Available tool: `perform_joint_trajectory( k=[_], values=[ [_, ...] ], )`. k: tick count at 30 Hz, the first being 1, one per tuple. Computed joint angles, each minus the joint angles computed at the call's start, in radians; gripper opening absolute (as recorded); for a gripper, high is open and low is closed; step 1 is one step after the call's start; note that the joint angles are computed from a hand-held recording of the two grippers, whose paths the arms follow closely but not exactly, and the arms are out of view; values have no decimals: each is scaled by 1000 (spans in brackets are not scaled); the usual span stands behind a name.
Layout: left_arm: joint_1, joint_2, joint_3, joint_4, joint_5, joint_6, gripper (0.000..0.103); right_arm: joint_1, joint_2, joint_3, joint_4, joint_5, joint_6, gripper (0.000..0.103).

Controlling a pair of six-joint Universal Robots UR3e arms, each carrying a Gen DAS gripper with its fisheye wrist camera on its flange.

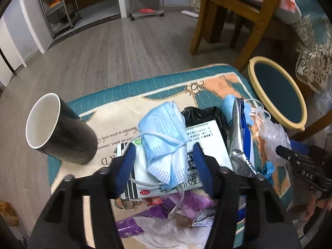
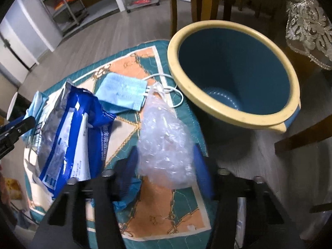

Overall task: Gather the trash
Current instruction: 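Grasp the blue face mask with the left tool while the right tool grasps the clear plastic bag, then carry both items over the teal bin and open both tools to drop them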

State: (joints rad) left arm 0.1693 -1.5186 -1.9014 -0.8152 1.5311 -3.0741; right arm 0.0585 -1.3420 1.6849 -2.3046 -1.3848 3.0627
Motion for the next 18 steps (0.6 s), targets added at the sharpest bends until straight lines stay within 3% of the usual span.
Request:
perform_joint_trajectory(
  k=[2, 5, 7, 15, 18],
  values=[
    [4, 13, -6, -7, -12, 21, 30, 2, 0, -5, 5, 5, -6, 34],
    [-2, 19, -2, -9, 5, 36, 15, -1, -3, -7, 4, 20, -16, 20],
    [-9, 29, -2, -1, 26, 30, 12, -1, -12, -2, -12, 20, -18, 15],
    [-10, 143, -22, 78, 61, 26, 11, -47, -93, 18, -40, 100, -3, 11],
    [5, 187, -18, 91, 25, 26, 11, -69, -122, 8, -38, 131, 6, 11]
  ],
)
